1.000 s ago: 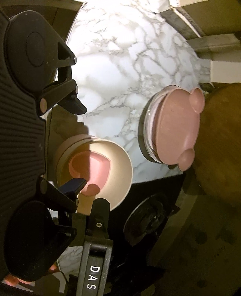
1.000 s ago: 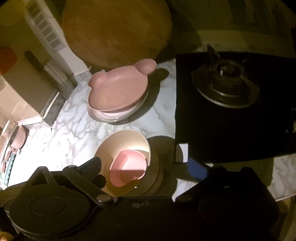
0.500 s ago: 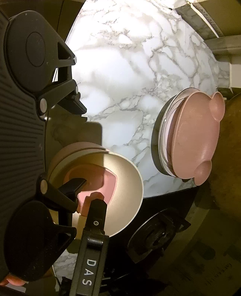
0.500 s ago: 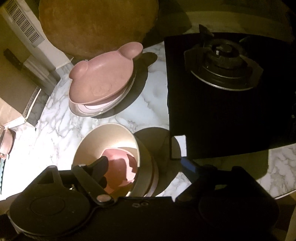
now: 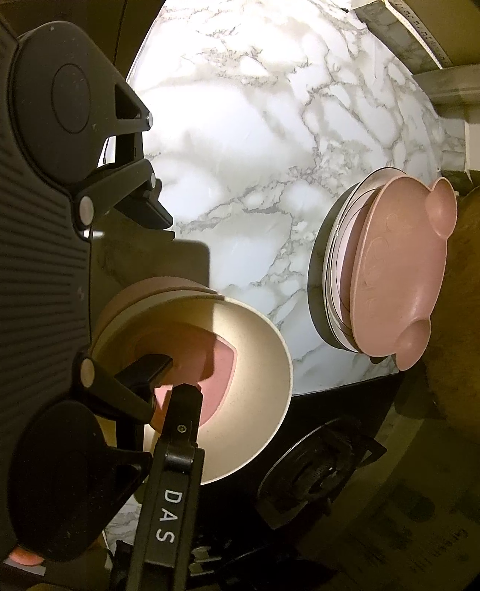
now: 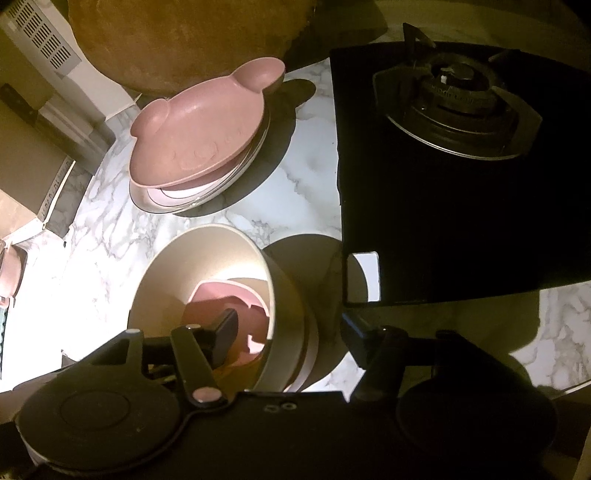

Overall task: Organize plates and bowls
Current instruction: 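Lift the cream bowl with both grippers and carry it over the bear plate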

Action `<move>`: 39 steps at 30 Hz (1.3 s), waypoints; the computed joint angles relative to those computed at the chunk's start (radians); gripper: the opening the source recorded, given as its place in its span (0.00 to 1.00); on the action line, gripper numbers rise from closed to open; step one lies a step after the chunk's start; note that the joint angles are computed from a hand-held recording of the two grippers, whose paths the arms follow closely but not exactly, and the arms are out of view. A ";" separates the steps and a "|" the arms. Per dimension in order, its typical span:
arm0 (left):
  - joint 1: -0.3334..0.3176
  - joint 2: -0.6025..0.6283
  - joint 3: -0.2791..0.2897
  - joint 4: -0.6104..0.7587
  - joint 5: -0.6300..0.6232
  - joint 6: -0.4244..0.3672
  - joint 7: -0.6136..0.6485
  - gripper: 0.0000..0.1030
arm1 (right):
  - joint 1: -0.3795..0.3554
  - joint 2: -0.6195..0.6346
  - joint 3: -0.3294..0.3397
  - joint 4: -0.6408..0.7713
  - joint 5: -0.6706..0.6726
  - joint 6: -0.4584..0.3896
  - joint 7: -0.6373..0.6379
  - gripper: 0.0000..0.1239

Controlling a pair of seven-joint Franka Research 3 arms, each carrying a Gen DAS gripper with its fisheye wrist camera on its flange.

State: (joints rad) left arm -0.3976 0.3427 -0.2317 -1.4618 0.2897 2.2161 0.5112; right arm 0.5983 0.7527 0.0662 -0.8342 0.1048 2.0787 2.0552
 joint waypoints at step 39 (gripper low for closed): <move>0.017 -0.034 -0.002 0.014 -0.025 0.013 0.025 0.34 | 0.016 0.010 -0.005 0.067 -0.013 -0.016 0.033 0.22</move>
